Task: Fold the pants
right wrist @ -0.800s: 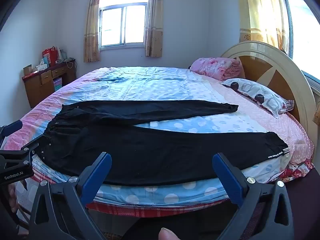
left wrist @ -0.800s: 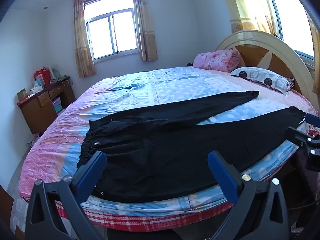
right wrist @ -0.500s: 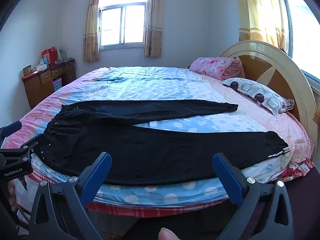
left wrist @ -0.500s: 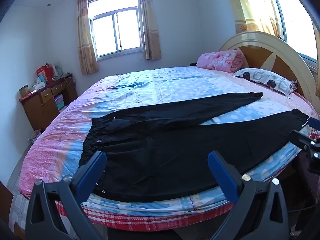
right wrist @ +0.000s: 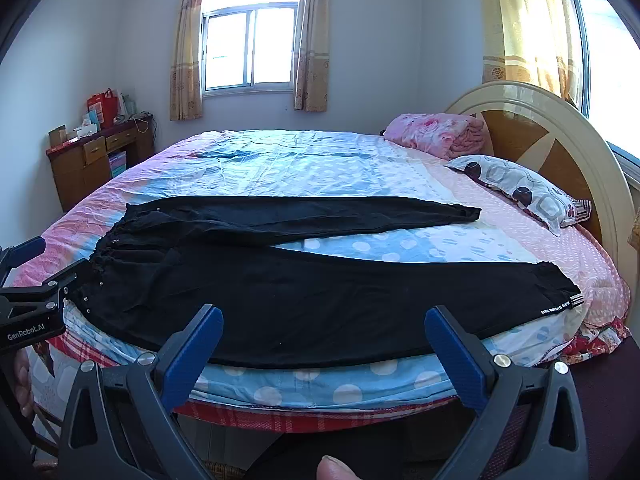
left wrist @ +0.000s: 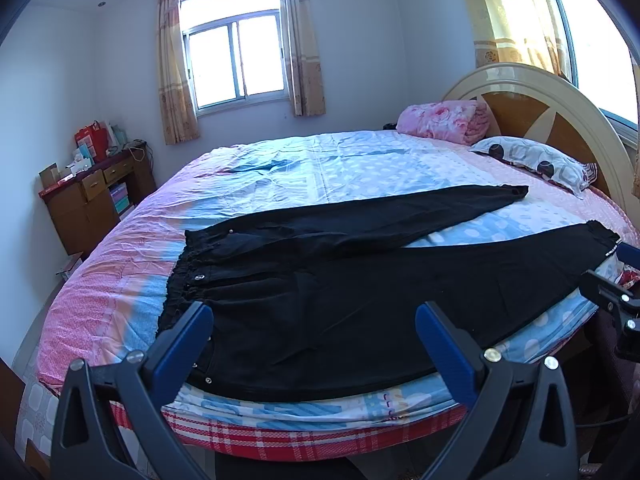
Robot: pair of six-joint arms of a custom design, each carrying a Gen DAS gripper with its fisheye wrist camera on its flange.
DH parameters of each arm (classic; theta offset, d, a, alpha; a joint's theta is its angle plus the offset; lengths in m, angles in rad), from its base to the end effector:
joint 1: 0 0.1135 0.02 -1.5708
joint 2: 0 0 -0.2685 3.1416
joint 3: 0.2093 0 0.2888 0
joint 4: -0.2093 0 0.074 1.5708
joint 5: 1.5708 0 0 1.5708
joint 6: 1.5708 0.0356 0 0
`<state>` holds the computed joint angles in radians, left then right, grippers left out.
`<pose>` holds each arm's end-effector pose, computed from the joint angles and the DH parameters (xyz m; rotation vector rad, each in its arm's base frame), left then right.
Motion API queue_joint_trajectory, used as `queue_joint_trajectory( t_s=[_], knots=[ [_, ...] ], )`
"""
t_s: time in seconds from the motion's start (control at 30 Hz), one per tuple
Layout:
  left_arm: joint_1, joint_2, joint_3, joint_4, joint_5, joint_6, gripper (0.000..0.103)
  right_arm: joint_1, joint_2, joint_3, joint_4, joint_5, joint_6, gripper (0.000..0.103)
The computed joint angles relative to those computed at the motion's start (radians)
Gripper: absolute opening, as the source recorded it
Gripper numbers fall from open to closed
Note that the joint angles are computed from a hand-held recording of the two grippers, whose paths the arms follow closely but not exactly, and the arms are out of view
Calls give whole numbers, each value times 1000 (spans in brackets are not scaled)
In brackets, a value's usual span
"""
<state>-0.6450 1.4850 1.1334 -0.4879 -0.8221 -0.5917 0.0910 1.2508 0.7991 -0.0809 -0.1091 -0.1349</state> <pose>0.2941 -0.1887 0.2669 -0.2923 2.0940 0.2778 0.3085 0.0320 0.2435 -0.3018 2.0793 0.0883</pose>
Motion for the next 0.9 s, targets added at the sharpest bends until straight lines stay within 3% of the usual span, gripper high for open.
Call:
queue_joint_trajectory(
  t_s=[0.9],
  knots=[
    [7,-5,-7,3,8,-6,103,24,-3,-18,13,18,5,102]
  ],
)
